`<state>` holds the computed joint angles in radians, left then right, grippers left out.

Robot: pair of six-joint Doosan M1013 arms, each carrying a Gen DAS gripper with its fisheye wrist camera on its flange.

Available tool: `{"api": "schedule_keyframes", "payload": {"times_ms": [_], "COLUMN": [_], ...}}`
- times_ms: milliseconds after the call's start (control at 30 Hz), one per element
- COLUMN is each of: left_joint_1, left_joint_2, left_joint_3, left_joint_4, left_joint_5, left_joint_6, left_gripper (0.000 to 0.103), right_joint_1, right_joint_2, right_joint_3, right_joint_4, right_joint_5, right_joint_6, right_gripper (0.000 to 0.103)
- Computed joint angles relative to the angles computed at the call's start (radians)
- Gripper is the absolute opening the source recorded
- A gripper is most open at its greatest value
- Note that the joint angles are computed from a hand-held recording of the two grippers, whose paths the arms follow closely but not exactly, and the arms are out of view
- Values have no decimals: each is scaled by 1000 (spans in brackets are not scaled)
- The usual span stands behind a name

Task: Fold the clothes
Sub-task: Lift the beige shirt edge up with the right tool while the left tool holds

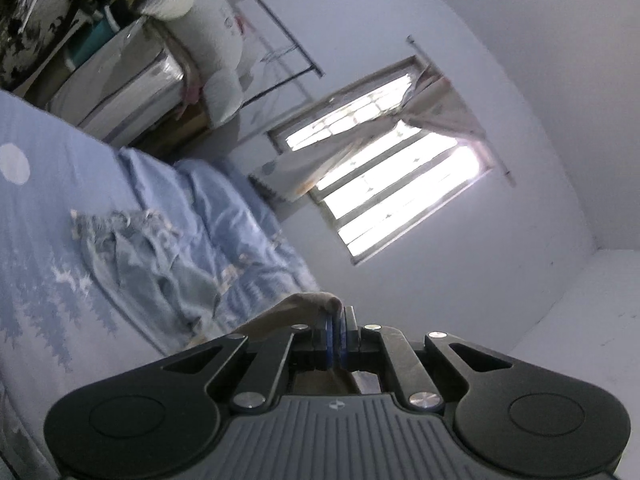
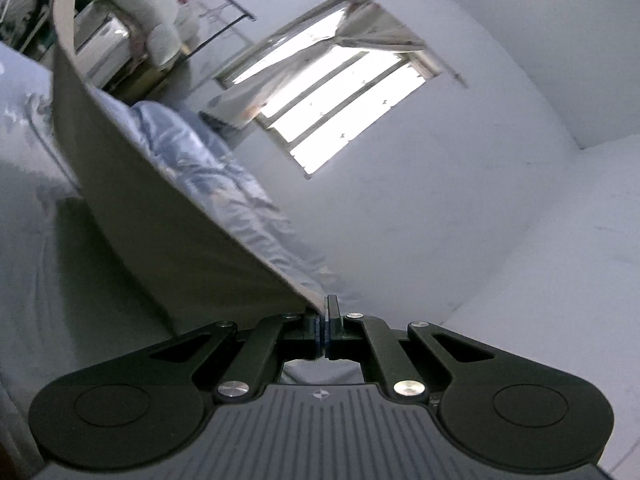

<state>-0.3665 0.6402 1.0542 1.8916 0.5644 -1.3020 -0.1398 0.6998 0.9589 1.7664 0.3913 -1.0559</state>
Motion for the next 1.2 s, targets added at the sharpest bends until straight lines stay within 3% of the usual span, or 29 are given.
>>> {"api": "schedule_keyframes", "payload": {"times_ms": [367,467,567,700,933,1067,1200], "left_joint_1": [-33,-39,-39,-26,5,25,47], "left_joint_2": [-62,-77,-73,-47,19,63,128], "left_joint_3": [85,100,84,43,-68,-148,-263], "left_joint_4": [173,227,208,63,-210,-346,-560], "left_joint_5": [93,109,98,46,-27,-55,-70], "left_joint_6": [-159,-199,-151,-50,185,322,540], "left_gripper": [0,0,0,0,0,1,1], "right_joint_1": [-24,-31,-31,-29,-17,-9,6], "right_joint_2": [-109,-126,-126,-107,-28,33,140], "right_joint_3": [143,152,139,115,-20,-136,-336], "right_joint_4": [262,253,210,76,-299,-511,-776], "right_joint_5": [52,67,68,63,43,70,137], "right_joint_6": [-203,-183,-140,-13,400,629,906], "right_gripper": [0,0,0,0,0,0,0]}}
